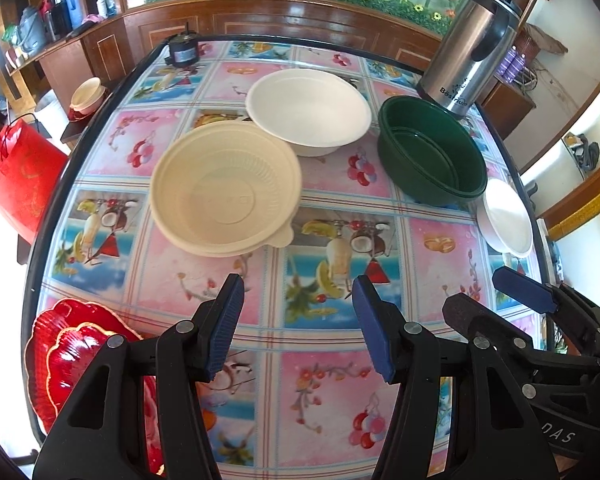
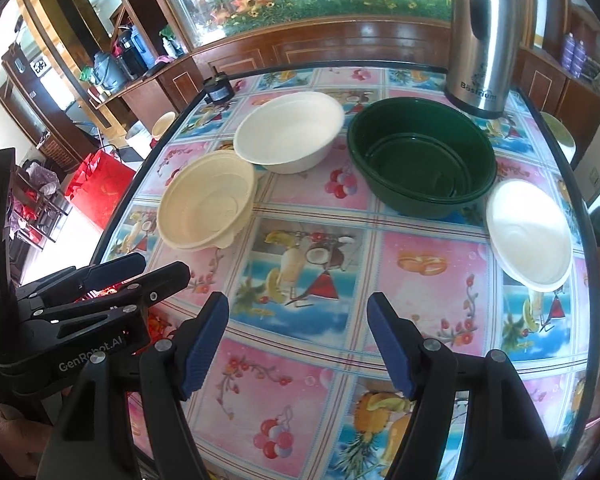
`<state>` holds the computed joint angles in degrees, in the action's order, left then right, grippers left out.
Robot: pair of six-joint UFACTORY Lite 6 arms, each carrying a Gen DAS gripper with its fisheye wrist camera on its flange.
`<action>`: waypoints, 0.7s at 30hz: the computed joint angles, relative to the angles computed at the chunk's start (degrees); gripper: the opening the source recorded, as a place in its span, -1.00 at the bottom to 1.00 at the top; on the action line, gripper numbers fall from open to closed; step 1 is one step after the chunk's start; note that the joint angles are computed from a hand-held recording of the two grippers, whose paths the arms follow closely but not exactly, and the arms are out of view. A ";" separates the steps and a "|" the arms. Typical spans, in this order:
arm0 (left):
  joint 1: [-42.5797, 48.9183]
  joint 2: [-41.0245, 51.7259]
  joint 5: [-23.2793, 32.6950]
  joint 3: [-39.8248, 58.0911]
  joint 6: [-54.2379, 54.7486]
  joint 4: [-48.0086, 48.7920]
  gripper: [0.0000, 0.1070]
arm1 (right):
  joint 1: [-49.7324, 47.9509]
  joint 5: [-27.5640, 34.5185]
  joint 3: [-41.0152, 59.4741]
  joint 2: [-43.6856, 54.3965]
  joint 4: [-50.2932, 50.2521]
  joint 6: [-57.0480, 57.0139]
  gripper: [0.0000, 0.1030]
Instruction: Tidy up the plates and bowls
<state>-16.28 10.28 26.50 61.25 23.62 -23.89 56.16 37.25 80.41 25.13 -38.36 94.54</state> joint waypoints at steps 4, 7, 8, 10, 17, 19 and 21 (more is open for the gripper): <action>-2.28 1.46 -0.44 1.45 -3.03 2.13 0.06 | -0.88 -0.97 -2.54 -1.70 -0.20 0.48 0.40; -3.80 2.53 -0.87 2.42 -5.12 3.35 0.06 | -1.38 -1.47 -4.37 -2.98 -0.53 0.94 0.41; -4.30 3.03 -0.99 2.87 -5.70 3.70 0.06 | -1.62 -1.68 -4.95 -3.35 -0.61 1.00 0.42; -5.32 3.90 -1.06 3.74 -7.02 4.49 0.06 | -2.15 -2.06 -6.30 -4.28 -0.78 1.22 0.42; -8.66 6.36 -1.39 6.53 -11.86 7.36 0.06 | -4.28 -4.10 -11.44 -7.68 -1.30 2.04 0.43; -9.41 7.19 -1.41 7.41 -13.02 8.12 0.06 | -4.91 -4.76 -13.13 -8.82 -1.28 2.25 0.43; -10.19 8.00 -1.42 8.24 -13.73 8.41 0.06 | -5.36 -5.10 -14.46 -9.80 -1.32 2.34 0.43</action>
<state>-26.47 18.28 25.08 69.49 9.89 -15.48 50.80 32.14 65.95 15.33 -39.68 96.88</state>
